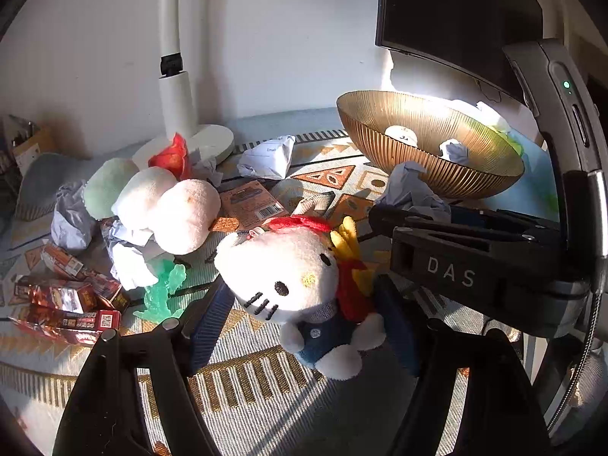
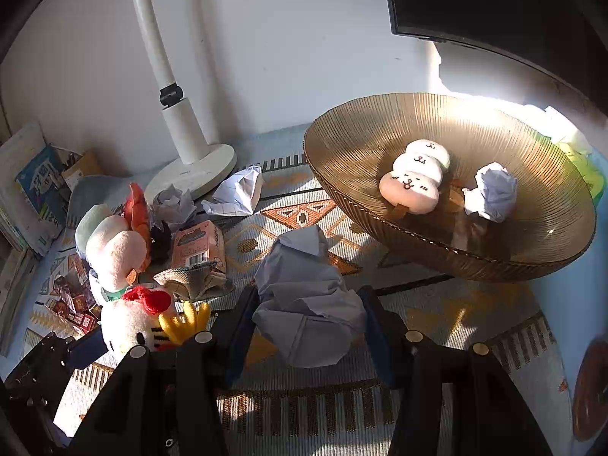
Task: Organize objects
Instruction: 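Carry both items to the bowl and release them inside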
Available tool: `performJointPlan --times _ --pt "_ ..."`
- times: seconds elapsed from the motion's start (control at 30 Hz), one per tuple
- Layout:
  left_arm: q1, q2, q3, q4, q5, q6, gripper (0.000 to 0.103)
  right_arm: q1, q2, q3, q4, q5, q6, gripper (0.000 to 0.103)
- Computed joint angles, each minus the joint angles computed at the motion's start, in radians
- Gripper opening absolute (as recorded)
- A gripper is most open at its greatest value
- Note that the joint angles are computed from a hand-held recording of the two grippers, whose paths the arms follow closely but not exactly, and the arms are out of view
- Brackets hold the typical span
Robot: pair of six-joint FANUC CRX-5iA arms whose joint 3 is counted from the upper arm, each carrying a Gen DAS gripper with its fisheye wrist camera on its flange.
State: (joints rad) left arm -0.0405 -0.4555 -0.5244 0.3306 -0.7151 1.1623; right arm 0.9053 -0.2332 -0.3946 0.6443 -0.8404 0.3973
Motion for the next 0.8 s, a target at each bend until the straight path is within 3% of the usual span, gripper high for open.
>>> performJointPlan --times 0.2,0.3,0.37,0.5,0.67,0.8 --pt "0.004 -0.022 -0.015 0.004 0.014 0.003 0.073 0.026 -0.020 -0.020 0.048 -0.010 -0.016 0.052" --pt "0.015 -0.053 -0.027 0.008 0.026 0.016 0.073 0.046 -0.102 -0.067 0.011 0.025 -0.013 0.052" --pt "0.032 -0.070 -0.022 0.025 -0.006 -0.002 0.073 0.049 -0.177 -0.103 -0.026 0.046 -0.032 0.052" --pt "-0.004 -0.093 0.006 0.020 0.004 -0.050 0.073 0.032 -0.276 -0.133 0.052 0.012 -0.135 0.052" --pt "-0.043 0.004 0.099 0.191 -0.001 -0.168 0.073 -0.006 -0.268 -0.060 0.207 -0.093 -0.193 0.052" --pt "-0.070 0.170 0.216 0.355 -0.046 -0.203 0.073 -0.088 -0.215 0.023 0.157 -0.107 -0.164 0.052"
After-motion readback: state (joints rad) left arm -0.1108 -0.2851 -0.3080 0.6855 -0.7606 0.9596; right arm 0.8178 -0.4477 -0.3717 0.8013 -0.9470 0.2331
